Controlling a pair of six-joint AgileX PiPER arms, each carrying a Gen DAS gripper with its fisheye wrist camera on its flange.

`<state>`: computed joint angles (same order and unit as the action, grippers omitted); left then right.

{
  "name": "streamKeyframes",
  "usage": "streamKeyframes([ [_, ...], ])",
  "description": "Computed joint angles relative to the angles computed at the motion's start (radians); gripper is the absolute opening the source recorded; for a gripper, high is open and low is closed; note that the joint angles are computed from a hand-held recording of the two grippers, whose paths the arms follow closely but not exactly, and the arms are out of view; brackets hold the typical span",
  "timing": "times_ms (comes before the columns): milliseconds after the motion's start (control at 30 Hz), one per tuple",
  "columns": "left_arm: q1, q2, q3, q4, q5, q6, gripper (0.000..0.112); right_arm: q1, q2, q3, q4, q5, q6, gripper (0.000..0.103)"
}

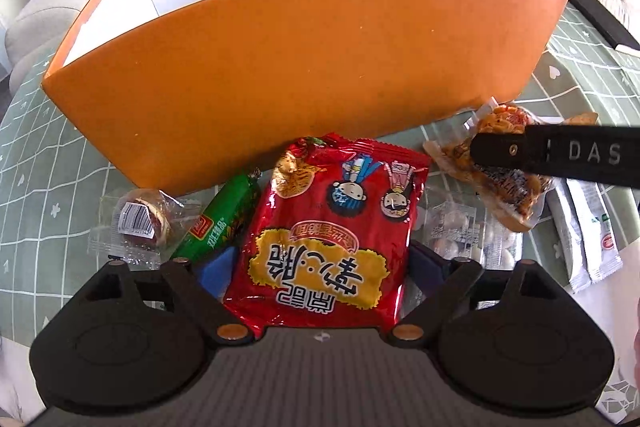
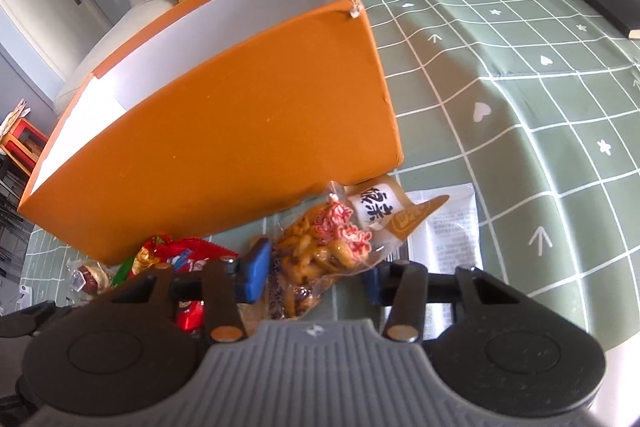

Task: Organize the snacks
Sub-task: 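Grasp the red spicy-strip bag with the left tool while the right tool grasps the braised peanut pack, then carry both snacks over the orange box and open both tools to drop them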

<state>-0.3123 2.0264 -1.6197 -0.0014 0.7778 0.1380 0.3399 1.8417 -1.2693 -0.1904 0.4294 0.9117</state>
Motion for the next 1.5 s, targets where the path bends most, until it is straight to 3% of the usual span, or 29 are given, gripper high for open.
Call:
streamKeyframes([
  [100, 0.013, -0.009, 0.0, -0.019, 0.01, 0.026, 0.095, 0.012, -0.008, 0.006, -0.03, -0.002, 0.016, 0.042],
  [167, 0.017, -0.02, 0.006, -0.031, 0.011, 0.049, 0.09, 0.021, -0.018, 0.009, -0.043, -0.008, 0.014, 0.034],
  [333, 0.007, -0.062, 0.068, 0.005, -0.032, 0.013, 0.087, 0.054, -0.037, -0.006, -0.137, 0.027, 0.04, 0.03],
  [533, 0.029, -0.123, 0.117, -0.028, -0.034, 0.019, 0.086, 0.079, -0.066, 0.0, -0.209, 0.042, 0.073, 0.029],
  [767, 0.06, -0.184, 0.078, -0.059, 0.082, 0.007, 0.086, 0.129, -0.107, -0.008, -0.306, 0.081, 0.103, 0.029],
  [1133, 0.072, -0.309, 0.11, -0.056, 0.064, -0.036, 0.086, 0.203, -0.187, -0.006, -0.425, 0.125, 0.124, 0.029],
  [1500, 0.107, -0.279, -0.015, -0.094, 0.068, -0.038, 0.086, 0.231, -0.21, -0.064, -0.461, 0.153, 0.051, 0.029],
])
